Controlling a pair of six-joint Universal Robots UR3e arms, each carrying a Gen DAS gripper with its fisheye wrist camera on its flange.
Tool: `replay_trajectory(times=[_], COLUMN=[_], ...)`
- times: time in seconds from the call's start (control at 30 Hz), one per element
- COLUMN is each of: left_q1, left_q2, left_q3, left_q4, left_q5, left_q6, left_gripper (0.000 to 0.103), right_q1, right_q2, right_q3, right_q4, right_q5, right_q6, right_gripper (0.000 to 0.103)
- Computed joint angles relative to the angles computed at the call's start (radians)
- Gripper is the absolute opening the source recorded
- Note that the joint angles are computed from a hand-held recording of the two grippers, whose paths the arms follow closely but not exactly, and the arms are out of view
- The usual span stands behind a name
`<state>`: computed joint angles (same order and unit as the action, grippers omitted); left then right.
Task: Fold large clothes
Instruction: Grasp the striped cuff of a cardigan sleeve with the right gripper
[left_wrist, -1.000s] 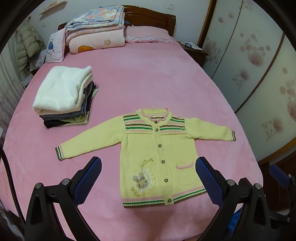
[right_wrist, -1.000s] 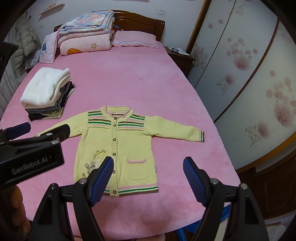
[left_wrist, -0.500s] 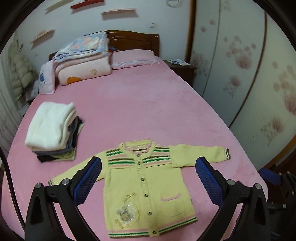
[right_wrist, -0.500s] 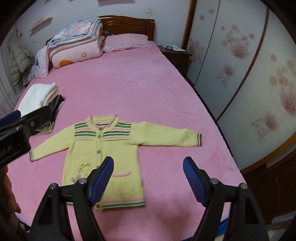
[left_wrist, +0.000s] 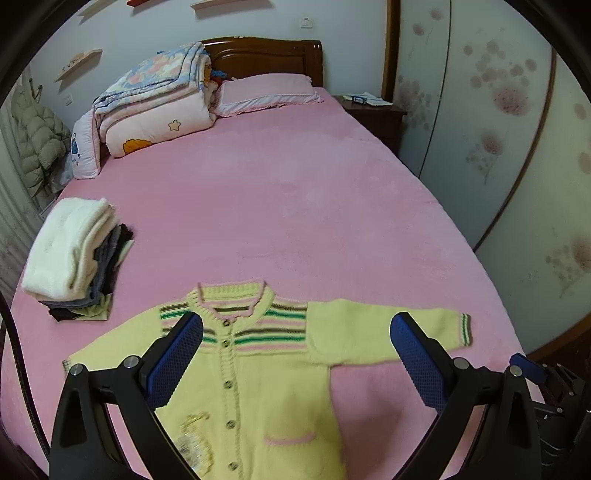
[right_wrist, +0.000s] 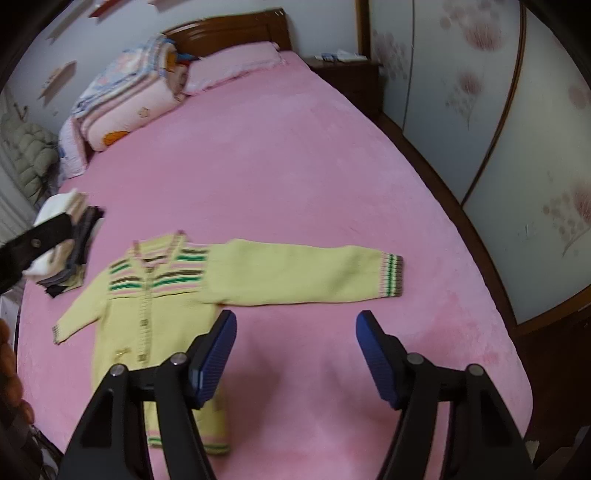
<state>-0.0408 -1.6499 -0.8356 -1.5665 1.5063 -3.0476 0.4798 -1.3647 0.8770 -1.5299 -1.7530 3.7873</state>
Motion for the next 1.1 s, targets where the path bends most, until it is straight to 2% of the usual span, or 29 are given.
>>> replay_trajectory(times=[0.17,0.37,0.5,0.73,0.87,0.9,0.93,0.97,1.1], left_q1=[-0.122,-0.194,-0.229,-0.268,-0.267,-0.264,-0.26,-0.256,-0.246], left_q2=[-0.11,-0.214,-0.276,-0.36,-0.378,-0.377,-0.38,-0.378,-0.367], left_q3=[-0.09,-0.176,-0.213,-0.187,-0.158,-0.155,-0.149,-0.149,-0.149], left_q4=[0.167,0.286,0.338,0.361,0.329,0.319,0.309,0.303,0.283], left_q5=[0.09,0.128,0.134,0.139,0.14,0.139,0.136,0.133,0.143], left_q6=[-0.098,-0.152,-0.173,-0.188,-0.188,-0.188,-0.191,-0.193,-0.183], left_gripper=[0.101,0.101,0.101,0.101,0.101,0.101,0.101,0.101,0.101], right_q1=[-0.167,-0.337,-0.443,-0.534,-0.528,-0.521,-0.518,-0.525,-0.52], right_q2=[-0.12,-0.174,-0.195,-0.166,-0.138,-0.13,-0.124,-0.123,-0.123], right_q3=[0.378,0.641,0.776,0.882,0.896,0.893,0.892,0.898,0.885], right_q4=[-0.231,-0.39,-0.476,-0.562,-0.602,-0.606,-0.612,-0.622,-0.614], right_q5=[0.064,0.131,0.212,0.297,0.296,0.291,0.299,0.333,0.353], right_q6=[-0.115,-0.203,-0.234,-0.256,-0.262,-0.261,-0.265,-0.276,-0.272], right_gripper=[0.062,0.06,0.052,0.051,0.05,0.048,0.037,0.021,0.013])
